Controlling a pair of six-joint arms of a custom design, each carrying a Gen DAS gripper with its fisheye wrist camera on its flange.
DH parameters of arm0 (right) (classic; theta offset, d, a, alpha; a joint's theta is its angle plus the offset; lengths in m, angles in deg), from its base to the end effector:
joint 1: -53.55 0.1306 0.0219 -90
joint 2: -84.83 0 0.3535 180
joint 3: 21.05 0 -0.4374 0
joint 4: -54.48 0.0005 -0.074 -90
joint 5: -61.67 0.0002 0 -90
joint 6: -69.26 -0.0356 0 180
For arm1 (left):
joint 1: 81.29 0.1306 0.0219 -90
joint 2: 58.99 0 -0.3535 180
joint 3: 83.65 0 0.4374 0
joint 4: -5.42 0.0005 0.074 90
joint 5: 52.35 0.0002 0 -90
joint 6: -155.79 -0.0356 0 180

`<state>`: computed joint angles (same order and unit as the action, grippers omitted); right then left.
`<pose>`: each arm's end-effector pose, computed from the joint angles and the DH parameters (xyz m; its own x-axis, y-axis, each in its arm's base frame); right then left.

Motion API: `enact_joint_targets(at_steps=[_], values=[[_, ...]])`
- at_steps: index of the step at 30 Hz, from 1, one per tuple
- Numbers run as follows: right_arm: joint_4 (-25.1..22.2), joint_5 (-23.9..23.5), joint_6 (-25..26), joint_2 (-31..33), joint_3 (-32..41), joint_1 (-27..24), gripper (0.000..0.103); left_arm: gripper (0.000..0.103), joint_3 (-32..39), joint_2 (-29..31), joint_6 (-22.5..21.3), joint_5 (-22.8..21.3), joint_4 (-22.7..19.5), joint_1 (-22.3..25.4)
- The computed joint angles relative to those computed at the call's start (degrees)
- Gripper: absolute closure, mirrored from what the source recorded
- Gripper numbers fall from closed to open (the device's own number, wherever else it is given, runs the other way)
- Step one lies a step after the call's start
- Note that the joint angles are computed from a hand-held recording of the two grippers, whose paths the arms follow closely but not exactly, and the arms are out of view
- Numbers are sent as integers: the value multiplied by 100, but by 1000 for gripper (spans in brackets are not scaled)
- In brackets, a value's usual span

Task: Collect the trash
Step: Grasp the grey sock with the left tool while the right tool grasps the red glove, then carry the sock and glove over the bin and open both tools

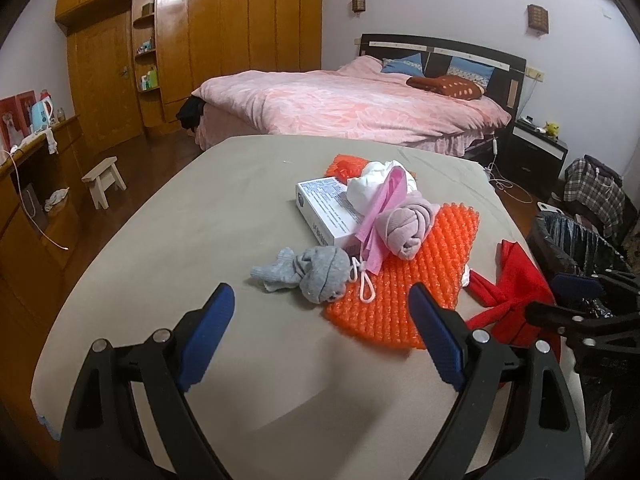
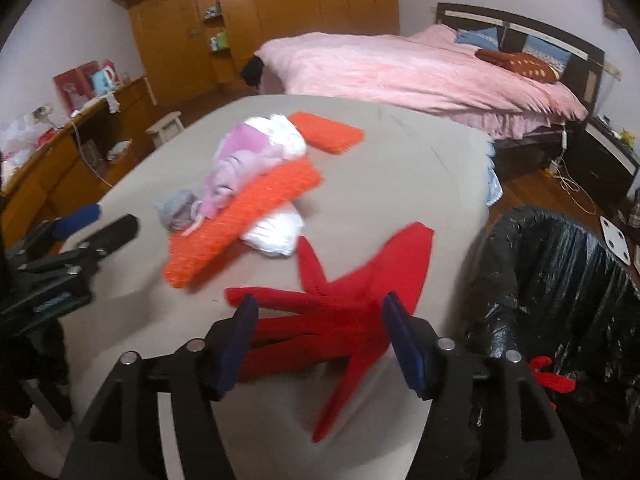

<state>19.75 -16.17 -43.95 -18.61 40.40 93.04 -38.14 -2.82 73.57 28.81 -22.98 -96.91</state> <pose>0.3385 0.2686 0.2771 -0.7457 -0.1153 -0.6562 -0.2426 0.9643 0.1062 0.3284 -0.0867 0.2744 -0.6217 0.0349 -0.7824 0.0676 0.9977 -0.0092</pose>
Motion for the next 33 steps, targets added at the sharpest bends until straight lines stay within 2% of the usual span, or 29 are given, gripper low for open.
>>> enact_joint_targets(at_steps=[8,10,12,13,15,20,23,24,28,33], values=[[-12,133,58,650,187,-68,39,17,61,114,-43,-25,10,15],[32,199,104,645,176,-44,47,20,103,214,-39,-6,35,47],[80,115,102,661,200,-59,68,24,166,345,-51,31,47,68],[87,70,98,667,209,-70,71,28,219,466,-58,59,79,87],[158,-53,146,654,195,-104,85,33,299,650,-73,109,139,115],[281,-390,223,547,135,-137,88,47,495,1064,-123,214,209,147],[312,-414,246,489,155,-127,88,70,619,1298,-159,399,145,179],[306,-402,253,481,175,-116,88,81,638,1335,-152,431,127,185],[275,-387,247,396,215,-132,88,85,597,1270,-88,309,157,181],[343,-470,148,146,179,-212,88,86,504,913,-6,170,78,157]])
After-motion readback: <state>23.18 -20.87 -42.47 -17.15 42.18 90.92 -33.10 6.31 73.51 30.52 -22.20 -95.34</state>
